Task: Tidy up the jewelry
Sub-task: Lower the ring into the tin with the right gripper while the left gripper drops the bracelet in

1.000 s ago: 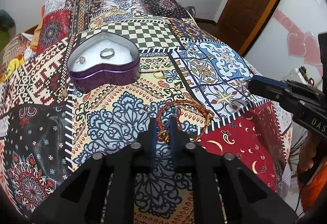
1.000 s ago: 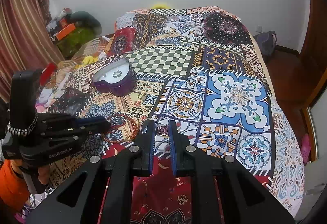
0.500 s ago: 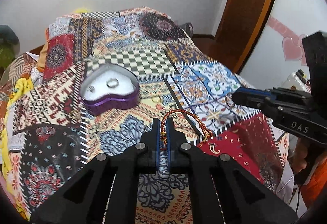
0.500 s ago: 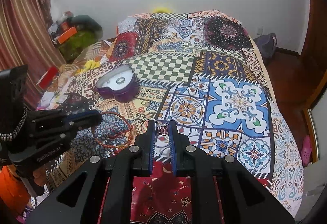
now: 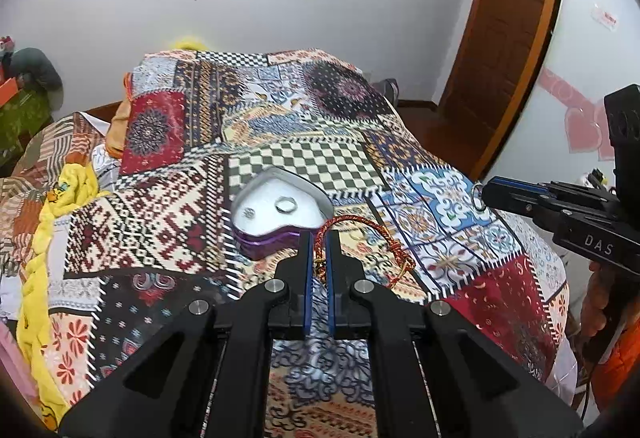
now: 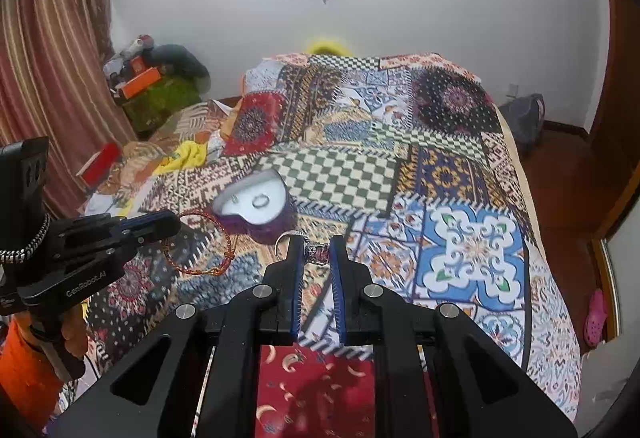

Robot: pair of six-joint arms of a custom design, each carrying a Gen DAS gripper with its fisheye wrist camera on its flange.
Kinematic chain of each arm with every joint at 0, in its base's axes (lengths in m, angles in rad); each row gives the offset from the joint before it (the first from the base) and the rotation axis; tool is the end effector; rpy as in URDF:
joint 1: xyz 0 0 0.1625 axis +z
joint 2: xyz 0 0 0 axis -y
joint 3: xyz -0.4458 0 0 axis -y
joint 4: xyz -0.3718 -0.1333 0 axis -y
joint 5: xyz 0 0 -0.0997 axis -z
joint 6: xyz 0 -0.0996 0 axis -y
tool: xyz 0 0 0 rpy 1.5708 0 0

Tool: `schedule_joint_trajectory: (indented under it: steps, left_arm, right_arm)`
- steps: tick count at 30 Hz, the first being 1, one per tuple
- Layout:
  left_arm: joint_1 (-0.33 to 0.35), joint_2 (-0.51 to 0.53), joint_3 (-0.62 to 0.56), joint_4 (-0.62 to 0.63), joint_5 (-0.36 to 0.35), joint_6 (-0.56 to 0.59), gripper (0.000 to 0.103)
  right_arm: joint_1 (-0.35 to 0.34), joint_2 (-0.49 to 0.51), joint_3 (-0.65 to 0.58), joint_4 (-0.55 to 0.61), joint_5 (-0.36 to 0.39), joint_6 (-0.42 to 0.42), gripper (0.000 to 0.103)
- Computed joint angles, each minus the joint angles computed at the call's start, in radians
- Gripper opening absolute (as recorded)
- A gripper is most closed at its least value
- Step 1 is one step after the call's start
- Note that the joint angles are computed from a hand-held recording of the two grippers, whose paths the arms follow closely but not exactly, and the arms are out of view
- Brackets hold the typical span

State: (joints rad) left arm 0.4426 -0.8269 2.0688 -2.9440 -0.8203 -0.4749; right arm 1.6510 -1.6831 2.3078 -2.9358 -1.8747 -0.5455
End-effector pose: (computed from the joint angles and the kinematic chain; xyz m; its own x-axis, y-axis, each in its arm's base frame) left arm -0.3931 -0.4090 0.0795 -0.7600 0.3596 -0.5414 0.6166 0.6623 -0.4256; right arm 0.1344 -0.3798 0.3851 -0.7962 -0.2752 0.5388 -0.5524 0.6938 -0.4620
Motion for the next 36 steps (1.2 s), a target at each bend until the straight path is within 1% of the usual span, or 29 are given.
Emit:
schedule_joint_trajectory:
  steps: [11, 20, 23, 26, 31, 36]
  left_arm:
    - [0.037, -0.015, -0.004, -0.061, 0.041, 0.061, 0.004]
    - [0.087, -0.001, -0.029, -0.112, 0.046, 0.118, 0.004]
    - [0.106, 0.012, -0.039, -0.115, 0.046, 0.126, 0.004]
    - [0.134, 0.026, -0.056, -0.106, 0.031, 0.120, 0.004]
    - [0.187, 0.043, -0.090, -0.097, -0.038, 0.113, 0.004]
    - [0.206, 0.072, -0.124, -0.082, -0.049, 0.137, 0.004]
  right_arm:
    - [0.041, 0.103, -0.037, -0.046, 0.010, 0.008, 0.012]
    - [0.052, 0.190, -0.076, -0.071, 0.019, 0.005, 0.012]
    - [0.048, 0.220, -0.093, -0.060, 0.017, 0.005, 0.012]
    - [0.047, 0.257, -0.111, -0.046, 0.003, 0.006, 0.012]
    - [0.050, 0.296, -0.132, -0.035, -0.020, -0.014, 0.012]
    - [0.050, 0.329, -0.154, -0.020, -0.039, -0.024, 0.012]
